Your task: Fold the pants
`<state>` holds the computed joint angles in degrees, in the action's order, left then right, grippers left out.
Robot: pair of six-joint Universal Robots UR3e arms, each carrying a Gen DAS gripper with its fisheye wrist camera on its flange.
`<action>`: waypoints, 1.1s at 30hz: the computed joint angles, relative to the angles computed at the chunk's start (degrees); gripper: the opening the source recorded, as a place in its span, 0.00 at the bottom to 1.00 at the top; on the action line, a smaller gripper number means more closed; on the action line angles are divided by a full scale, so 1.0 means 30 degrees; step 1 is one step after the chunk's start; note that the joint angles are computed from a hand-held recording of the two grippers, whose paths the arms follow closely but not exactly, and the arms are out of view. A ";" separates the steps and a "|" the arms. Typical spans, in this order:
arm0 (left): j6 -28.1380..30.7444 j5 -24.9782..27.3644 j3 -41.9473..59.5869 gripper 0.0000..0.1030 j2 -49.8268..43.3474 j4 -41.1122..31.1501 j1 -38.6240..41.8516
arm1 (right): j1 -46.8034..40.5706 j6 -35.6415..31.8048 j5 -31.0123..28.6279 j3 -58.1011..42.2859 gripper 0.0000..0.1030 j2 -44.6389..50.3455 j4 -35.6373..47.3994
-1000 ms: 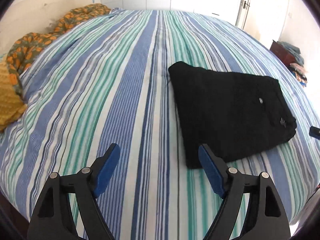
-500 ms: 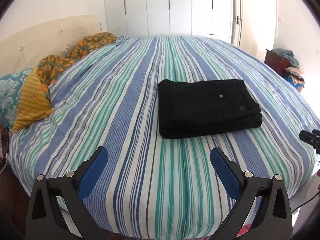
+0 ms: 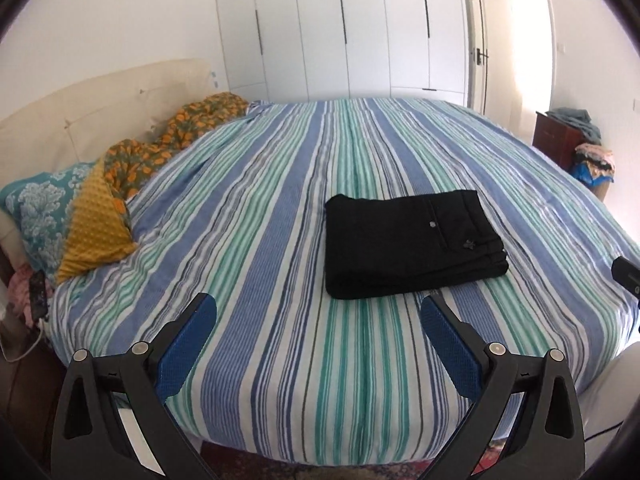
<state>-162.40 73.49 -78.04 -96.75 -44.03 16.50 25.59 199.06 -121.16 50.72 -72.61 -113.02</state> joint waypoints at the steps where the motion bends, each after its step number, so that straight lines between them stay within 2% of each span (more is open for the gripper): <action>1: 0.0121 0.0091 -0.0229 0.99 0.0100 0.0234 -0.0054 | 0.0212 -0.0093 -0.0247 -0.0619 1.00 0.0276 0.0512; 4: 0.0768 0.0765 -0.0612 0.99 0.0295 0.0499 -0.0400 | 0.0473 0.0196 -0.0139 -0.1225 1.00 0.0474 0.1317; 7: 0.1214 0.0700 -0.0944 0.99 0.0705 0.0169 -0.0432 | 0.0781 0.0834 -0.0086 -0.1454 1.00 0.0560 0.1864; 13: 0.1308 -0.0851 -0.0235 0.99 0.1172 -0.2901 0.0138 | 0.1443 0.1515 -0.0174 -0.3666 1.00 0.1484 0.4050; 22: 0.1340 -0.1191 0.2403 1.00 0.0648 -0.7265 0.0520 | 0.1601 0.2318 -0.0141 -0.4532 1.00 0.1877 0.5449; 33: 0.1564 -0.0470 0.3115 0.99 0.0809 -0.8819 0.0602 | 0.2106 0.2610 -0.0328 -0.6488 1.00 0.2790 0.6468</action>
